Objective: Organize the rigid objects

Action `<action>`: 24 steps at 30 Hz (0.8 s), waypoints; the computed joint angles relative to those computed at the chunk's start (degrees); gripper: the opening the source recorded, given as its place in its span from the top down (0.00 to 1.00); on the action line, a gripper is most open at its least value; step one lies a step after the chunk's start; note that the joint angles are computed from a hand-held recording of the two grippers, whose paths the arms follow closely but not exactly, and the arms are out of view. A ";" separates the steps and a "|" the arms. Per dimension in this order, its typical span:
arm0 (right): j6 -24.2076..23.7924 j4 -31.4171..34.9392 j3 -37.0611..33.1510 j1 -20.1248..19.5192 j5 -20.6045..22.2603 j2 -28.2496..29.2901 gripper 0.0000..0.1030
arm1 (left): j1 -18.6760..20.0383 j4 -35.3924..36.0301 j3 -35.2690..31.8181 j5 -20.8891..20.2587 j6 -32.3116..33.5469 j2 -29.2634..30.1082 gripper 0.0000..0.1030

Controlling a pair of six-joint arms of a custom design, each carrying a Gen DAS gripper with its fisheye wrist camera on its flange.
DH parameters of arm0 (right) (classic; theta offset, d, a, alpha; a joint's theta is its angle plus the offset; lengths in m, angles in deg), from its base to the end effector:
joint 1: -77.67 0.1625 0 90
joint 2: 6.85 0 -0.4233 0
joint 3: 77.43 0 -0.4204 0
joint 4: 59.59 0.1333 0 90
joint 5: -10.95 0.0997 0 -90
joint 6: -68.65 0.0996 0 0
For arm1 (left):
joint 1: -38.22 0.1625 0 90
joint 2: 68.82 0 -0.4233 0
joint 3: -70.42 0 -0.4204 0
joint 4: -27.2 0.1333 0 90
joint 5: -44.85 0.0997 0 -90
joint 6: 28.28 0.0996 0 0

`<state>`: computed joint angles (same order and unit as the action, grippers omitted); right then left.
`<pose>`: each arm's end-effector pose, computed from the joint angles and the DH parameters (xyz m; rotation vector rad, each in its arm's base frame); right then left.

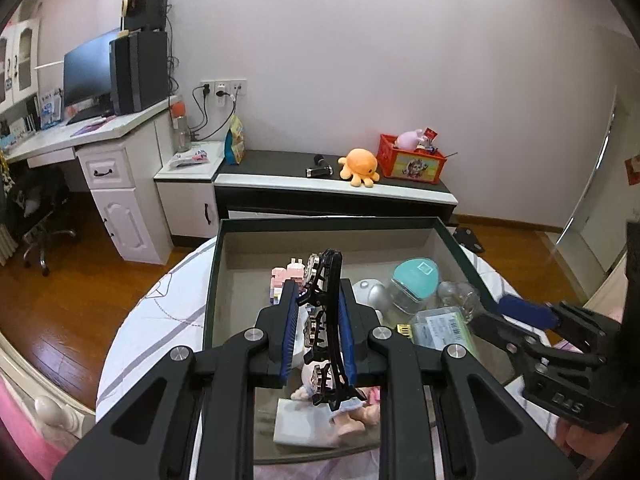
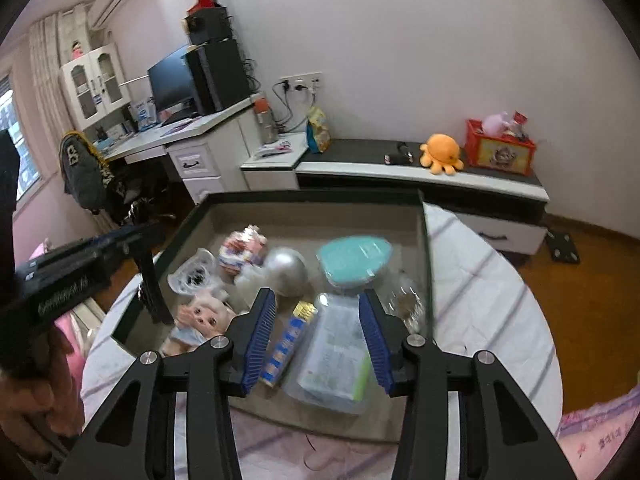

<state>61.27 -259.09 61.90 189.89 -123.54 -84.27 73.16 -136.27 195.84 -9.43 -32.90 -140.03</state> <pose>0.2138 -0.3554 0.2304 0.1827 -2.2824 1.1043 -0.3027 -0.4450 0.1788 0.9971 2.4566 -0.8141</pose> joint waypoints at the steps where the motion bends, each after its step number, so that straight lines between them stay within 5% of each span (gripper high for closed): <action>1: 0.88 0.29 1.30 -0.20 0.81 -1.06 0.56 | 0.17 -0.04 -0.06 -0.22 0.08 0.17 0.82; 11: 15.88 1.88 13.96 5.50 0.00 -2.75 0.43 | -1.34 0.68 3.96 -0.01 -2.20 -4.17 0.82; 24: 16.26 4.71 12.97 7.90 -4.53 3.08 0.41 | -6.26 8.30 11.03 1.06 -9.99 -13.18 0.82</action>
